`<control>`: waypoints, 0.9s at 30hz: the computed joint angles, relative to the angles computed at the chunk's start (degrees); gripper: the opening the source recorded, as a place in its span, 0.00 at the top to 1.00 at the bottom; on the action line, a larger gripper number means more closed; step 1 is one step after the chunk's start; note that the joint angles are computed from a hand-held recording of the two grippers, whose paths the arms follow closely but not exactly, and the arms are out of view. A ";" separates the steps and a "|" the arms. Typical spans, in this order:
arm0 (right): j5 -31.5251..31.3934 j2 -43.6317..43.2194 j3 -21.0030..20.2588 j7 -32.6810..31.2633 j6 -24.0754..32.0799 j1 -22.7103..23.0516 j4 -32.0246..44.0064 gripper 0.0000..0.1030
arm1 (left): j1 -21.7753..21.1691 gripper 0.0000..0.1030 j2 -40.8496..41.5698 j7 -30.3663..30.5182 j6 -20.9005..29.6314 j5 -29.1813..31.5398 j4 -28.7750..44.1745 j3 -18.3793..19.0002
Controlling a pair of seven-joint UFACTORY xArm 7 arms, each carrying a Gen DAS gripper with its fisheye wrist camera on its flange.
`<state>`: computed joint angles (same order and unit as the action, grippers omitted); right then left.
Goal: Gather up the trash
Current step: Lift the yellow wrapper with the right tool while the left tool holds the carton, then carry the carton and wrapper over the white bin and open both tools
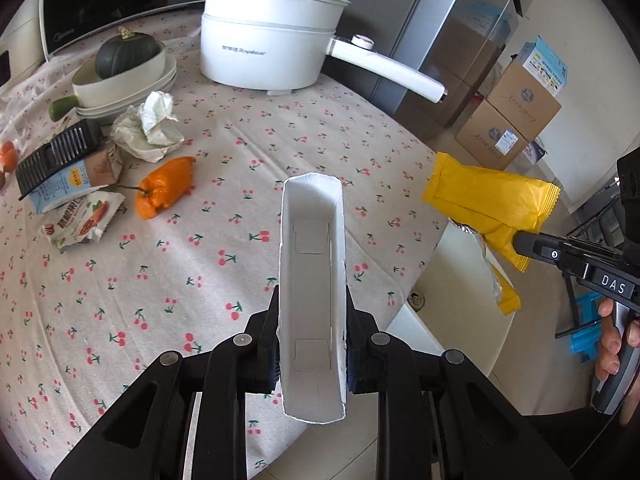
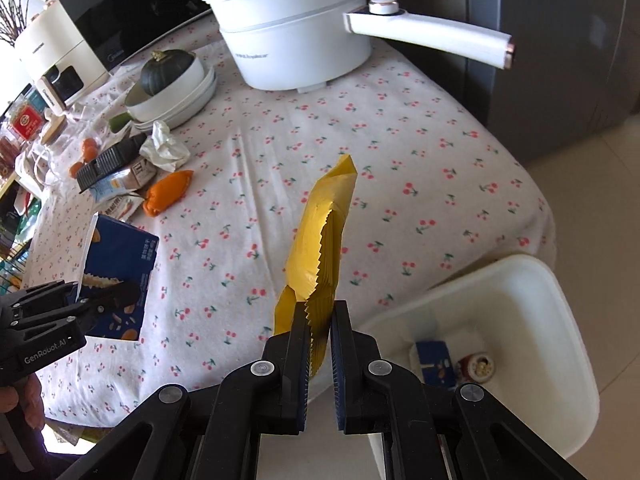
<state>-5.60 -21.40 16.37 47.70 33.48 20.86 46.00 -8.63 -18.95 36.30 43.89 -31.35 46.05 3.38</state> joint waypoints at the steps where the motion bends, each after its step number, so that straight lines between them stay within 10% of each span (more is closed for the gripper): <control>1: 0.41 -1.51 -0.36 0.10 0.52 0.09 -1.34 0.92 | -0.72 0.76 -0.12 0.17 -0.44 -0.66 -0.36 -0.55; 27: 9.89 -28.04 -6.85 -5.84 14.22 -3.97 -24.68 0.92 | -14.43 0.76 10.64 7.97 -12.04 -14.54 -1.27 -9.54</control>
<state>4.29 -49.44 9.52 41.86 47.70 16.90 21.32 -23.06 -8.31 44.27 31.85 -45.88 44.79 -6.16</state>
